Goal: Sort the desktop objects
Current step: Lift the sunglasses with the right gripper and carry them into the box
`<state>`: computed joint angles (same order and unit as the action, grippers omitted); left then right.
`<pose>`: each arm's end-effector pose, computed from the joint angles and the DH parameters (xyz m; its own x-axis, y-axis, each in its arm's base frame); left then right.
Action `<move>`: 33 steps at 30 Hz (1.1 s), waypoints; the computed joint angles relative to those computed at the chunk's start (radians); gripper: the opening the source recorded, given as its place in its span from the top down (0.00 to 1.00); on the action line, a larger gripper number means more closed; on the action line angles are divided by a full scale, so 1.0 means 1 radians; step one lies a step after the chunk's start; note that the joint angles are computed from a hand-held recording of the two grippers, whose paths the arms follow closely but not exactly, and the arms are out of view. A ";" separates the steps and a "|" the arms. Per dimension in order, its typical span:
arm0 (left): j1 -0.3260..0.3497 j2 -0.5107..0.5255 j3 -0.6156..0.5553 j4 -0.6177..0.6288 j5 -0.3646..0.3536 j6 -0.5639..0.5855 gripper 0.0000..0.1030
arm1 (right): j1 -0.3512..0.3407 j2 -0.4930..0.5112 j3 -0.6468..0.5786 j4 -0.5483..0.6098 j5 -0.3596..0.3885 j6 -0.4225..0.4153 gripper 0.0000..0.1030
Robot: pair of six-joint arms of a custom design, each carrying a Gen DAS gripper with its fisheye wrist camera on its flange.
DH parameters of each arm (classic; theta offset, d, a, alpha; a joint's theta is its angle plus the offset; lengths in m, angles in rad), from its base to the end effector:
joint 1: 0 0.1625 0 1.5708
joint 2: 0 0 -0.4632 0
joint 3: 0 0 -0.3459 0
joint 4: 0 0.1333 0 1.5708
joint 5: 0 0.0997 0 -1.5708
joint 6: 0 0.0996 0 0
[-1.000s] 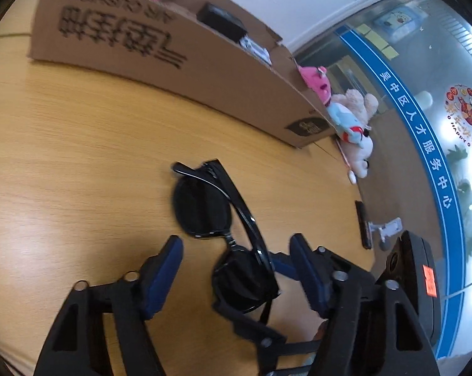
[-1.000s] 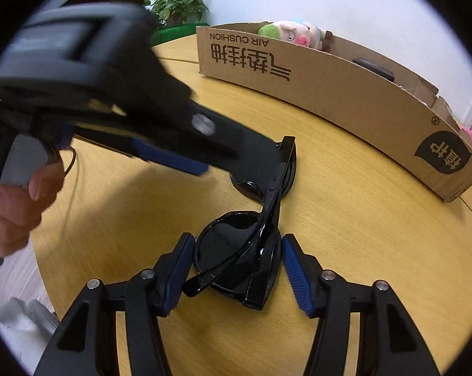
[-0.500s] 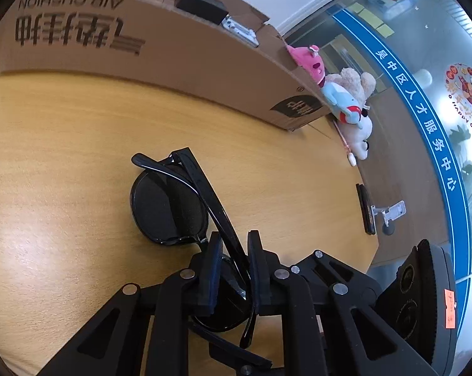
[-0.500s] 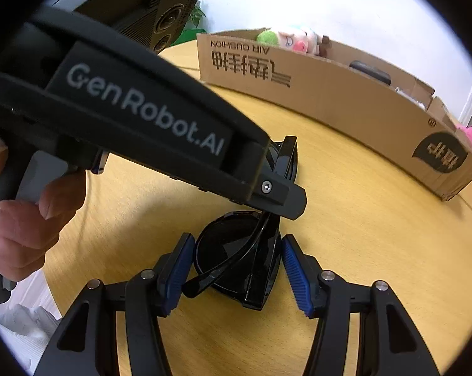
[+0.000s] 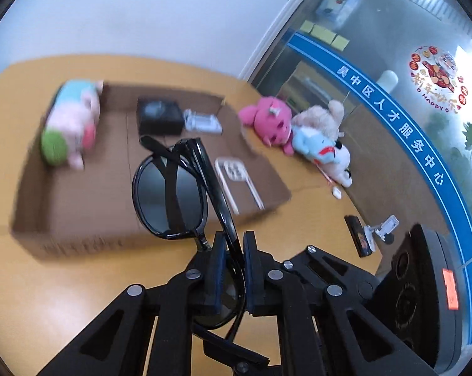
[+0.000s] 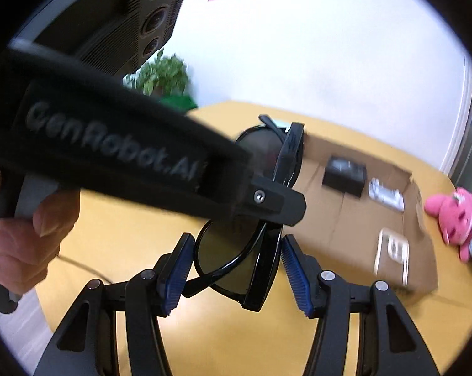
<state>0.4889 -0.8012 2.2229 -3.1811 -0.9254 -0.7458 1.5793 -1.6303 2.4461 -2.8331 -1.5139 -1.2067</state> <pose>-0.3388 -0.3991 0.0936 -0.9372 0.1661 -0.3068 0.3148 0.7815 -0.5386 0.1419 -0.3412 0.3263 -0.3483 -0.8546 0.3852 -0.9354 0.2903 -0.2017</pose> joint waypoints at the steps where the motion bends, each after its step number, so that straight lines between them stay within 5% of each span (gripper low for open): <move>1: 0.005 -0.014 -0.022 0.036 0.016 0.026 0.93 | 0.010 -0.001 -0.019 0.017 0.006 0.013 0.45; 5: 0.055 -0.066 -0.083 0.108 0.006 0.087 0.94 | 0.115 0.121 -0.087 -0.041 -0.023 0.106 0.46; 9: 0.110 -0.085 -0.112 0.125 -0.002 0.099 0.94 | 0.148 0.194 -0.173 0.036 -0.038 0.109 0.45; 16: 0.250 -0.053 -0.055 -0.109 -0.107 0.051 0.94 | 0.199 0.305 -0.260 0.180 -0.166 0.056 0.45; 22: 0.339 0.006 -0.040 -0.205 -0.142 -0.017 0.94 | 0.187 0.414 -0.309 0.239 -0.257 0.039 0.45; 33: 0.425 0.029 -0.073 -0.136 -0.168 -0.072 0.94 | 0.174 0.508 -0.399 0.423 -0.301 0.099 0.45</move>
<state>0.9142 -0.7727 2.1499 -3.3169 -1.0937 -0.8176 1.7530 -1.1224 2.0471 -2.4102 -1.8151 -1.1077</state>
